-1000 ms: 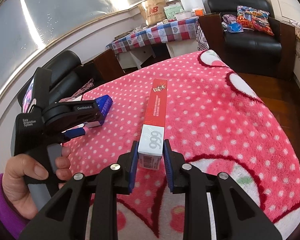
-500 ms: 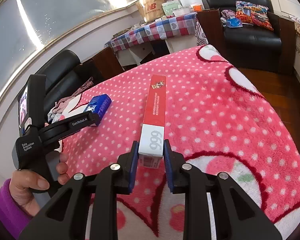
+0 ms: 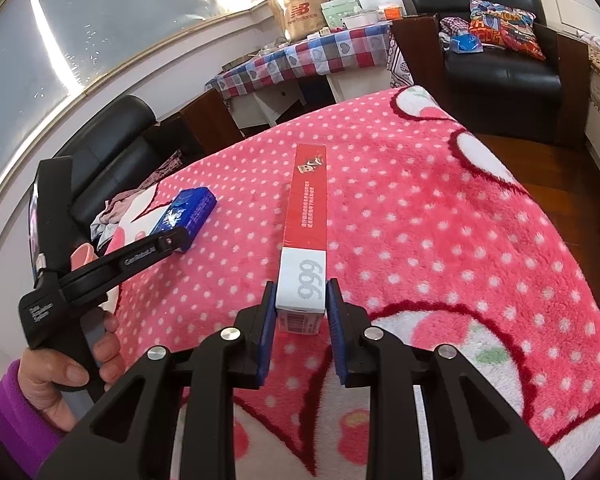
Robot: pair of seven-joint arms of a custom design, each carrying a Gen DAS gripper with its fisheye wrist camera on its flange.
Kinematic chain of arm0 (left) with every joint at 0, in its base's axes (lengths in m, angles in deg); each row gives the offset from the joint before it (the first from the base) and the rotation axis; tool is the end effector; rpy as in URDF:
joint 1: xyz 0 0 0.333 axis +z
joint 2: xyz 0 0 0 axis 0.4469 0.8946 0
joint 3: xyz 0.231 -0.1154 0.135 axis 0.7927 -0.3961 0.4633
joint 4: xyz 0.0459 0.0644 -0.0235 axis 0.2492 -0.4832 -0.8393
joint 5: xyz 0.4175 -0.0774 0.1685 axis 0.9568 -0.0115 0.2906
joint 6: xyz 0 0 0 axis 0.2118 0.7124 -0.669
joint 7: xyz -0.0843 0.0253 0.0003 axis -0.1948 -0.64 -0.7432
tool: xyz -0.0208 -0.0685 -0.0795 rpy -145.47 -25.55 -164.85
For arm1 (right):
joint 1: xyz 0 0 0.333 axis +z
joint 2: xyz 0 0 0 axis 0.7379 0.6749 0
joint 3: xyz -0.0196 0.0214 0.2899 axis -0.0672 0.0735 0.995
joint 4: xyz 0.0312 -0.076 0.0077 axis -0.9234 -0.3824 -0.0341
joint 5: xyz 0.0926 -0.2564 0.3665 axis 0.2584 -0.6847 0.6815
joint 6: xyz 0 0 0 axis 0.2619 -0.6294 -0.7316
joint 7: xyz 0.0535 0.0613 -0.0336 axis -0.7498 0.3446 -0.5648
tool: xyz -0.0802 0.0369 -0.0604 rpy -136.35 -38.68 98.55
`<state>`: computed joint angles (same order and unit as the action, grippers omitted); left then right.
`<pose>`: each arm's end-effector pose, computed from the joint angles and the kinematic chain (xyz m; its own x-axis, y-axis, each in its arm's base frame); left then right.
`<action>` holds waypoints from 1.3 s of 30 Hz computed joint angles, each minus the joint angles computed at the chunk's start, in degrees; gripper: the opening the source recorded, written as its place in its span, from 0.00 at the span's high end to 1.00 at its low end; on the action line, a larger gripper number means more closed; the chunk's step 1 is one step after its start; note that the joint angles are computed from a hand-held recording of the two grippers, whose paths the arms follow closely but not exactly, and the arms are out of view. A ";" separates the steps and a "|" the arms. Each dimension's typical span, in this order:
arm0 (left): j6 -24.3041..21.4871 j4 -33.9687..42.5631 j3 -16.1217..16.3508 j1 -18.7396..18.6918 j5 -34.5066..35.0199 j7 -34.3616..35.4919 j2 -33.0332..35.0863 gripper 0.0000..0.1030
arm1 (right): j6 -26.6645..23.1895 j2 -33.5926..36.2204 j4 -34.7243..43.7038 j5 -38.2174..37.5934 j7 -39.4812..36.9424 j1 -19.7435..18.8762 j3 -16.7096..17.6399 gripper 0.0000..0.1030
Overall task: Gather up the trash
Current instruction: 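Grasp the blue Tempo tissue pack with the left gripper while the right grasps the long red box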
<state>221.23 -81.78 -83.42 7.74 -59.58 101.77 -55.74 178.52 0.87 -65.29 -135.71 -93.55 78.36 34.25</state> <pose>0.5932 -0.3603 0.4763 -0.2673 -0.9574 0.1092 -0.7506 0.1358 -0.6466 0.4427 0.4528 0.4804 -0.2355 -0.9001 -0.3665 -0.6431 0.4271 -0.6356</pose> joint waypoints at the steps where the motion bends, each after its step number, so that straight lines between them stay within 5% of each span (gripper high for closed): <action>1: 0.10 -0.43 -0.14 0.18 -0.94 0.72 -0.40 0.59 | -0.03 -0.08 -0.07 -0.09 0.04 0.00 0.00 0.76; 2: 0.25 -1.17 -0.44 0.52 -2.79 2.27 -1.11 0.79 | -0.25 -0.13 -0.08 -0.28 0.28 0.00 0.06 0.76; 8: 0.16 -4.42 -1.20 1.78 -8.96 7.70 -4.28 0.99 | -1.93 -0.52 -0.05 -2.48 2.07 0.14 0.57 0.76; 16: 2.85 -8.51 -1.72 2.80 -16.03 13.72 -8.06 1.00 | -3.40 -0.44 0.48 -3.83 2.19 0.52 0.76 0.77; 19: 3.98 -9.86 -1.46 2.80 -24.05 19.36 -9.47 0.99 | -3.60 -0.14 0.78 -3.29 1.71 0.62 0.62 0.77; 21: 4.77 -9.74 -1.32 2.83 -27.94 21.41 -9.58 0.90 | -3.51 -0.02 0.88 -2.77 1.24 0.68 0.49 0.77; 23: 4.47 -8.46 -1.31 3.07 -28.36 23.80 -8.90 0.45 | -3.42 0.02 0.89 -2.62 1.19 0.71 0.43 0.77; 24: 4.60 -7.97 -1.35 3.18 -27.99 24.82 -8.55 0.38 | -3.35 0.01 0.86 -2.52 1.14 0.72 0.40 0.77; 39: -0.93 4.36 -1.25 3.13 -20.71 38.07 3.29 0.38 | -2.09 0.71 1.12 0.96 -1.20 0.67 -0.23 0.77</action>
